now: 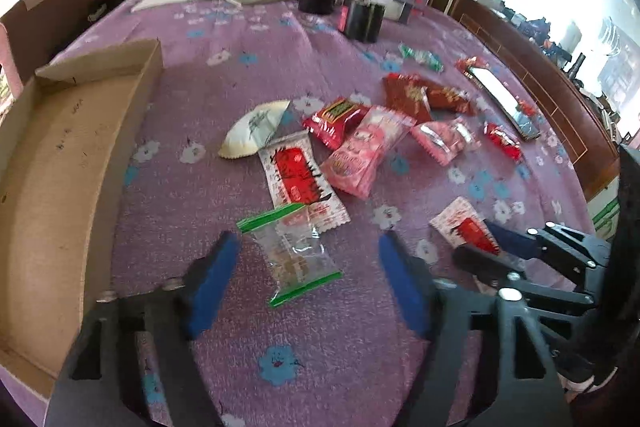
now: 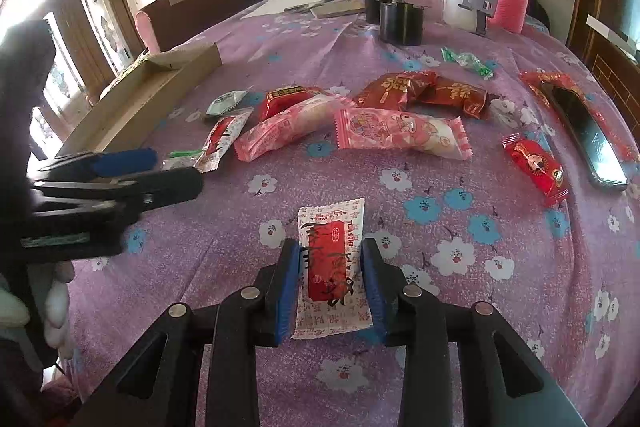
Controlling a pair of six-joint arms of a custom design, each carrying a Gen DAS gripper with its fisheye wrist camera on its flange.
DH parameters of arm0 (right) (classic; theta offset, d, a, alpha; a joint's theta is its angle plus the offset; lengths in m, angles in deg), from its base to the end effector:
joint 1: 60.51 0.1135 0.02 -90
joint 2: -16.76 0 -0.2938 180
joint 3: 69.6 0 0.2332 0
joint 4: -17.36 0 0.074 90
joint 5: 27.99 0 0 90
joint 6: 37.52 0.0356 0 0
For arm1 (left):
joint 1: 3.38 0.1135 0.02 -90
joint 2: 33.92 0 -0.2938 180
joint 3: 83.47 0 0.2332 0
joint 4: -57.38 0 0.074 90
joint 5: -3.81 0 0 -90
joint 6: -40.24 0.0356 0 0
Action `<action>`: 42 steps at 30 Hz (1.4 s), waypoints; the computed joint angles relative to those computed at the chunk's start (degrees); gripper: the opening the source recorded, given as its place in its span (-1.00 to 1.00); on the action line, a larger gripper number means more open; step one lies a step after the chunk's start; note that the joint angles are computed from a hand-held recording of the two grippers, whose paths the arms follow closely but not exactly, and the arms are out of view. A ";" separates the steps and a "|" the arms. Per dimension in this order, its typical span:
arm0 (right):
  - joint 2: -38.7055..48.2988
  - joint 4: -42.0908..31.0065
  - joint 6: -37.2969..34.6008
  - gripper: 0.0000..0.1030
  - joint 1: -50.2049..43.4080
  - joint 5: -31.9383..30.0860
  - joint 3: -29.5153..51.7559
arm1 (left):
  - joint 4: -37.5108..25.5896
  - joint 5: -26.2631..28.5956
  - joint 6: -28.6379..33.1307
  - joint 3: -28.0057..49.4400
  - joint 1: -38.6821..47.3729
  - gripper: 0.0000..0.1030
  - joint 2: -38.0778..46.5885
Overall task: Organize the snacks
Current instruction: 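Carry both packets over the cardboard tray and open both tools to drop them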
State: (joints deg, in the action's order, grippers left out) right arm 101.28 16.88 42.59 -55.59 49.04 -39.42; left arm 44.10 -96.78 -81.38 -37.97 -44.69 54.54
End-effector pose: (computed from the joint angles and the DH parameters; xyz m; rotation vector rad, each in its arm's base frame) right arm 0.1891 0.0243 0.1276 -0.4129 2.4758 0.2504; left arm 0.1871 -0.1557 0.1577 0.1438 2.5453 -0.2696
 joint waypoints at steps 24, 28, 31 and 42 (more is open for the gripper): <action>-15.74 -14.76 5.92 -0.44 8.81 -3.79 5.12 | -14.71 19.97 6.70 -2.95 21.53 -0.43 -32.52; -13.13 -16.62 11.20 -0.45 15.87 -6.46 13.21 | -21.96 27.80 16.27 2.75 37.06 -0.43 -33.56; -7.15 -15.79 14.76 -0.45 21.41 -6.78 21.10 | -22.88 30.14 22.79 7.02 46.25 -0.43 -29.92; 25.91 -16.66 18.51 -0.45 33.42 3.43 51.04 | -10.61 34.66 24.46 15.35 57.34 -0.43 -0.28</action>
State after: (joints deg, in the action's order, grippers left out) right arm 127.19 0.22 61.10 -22.17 52.47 11.62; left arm 33.49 -62.12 -56.92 -22.62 12.65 54.26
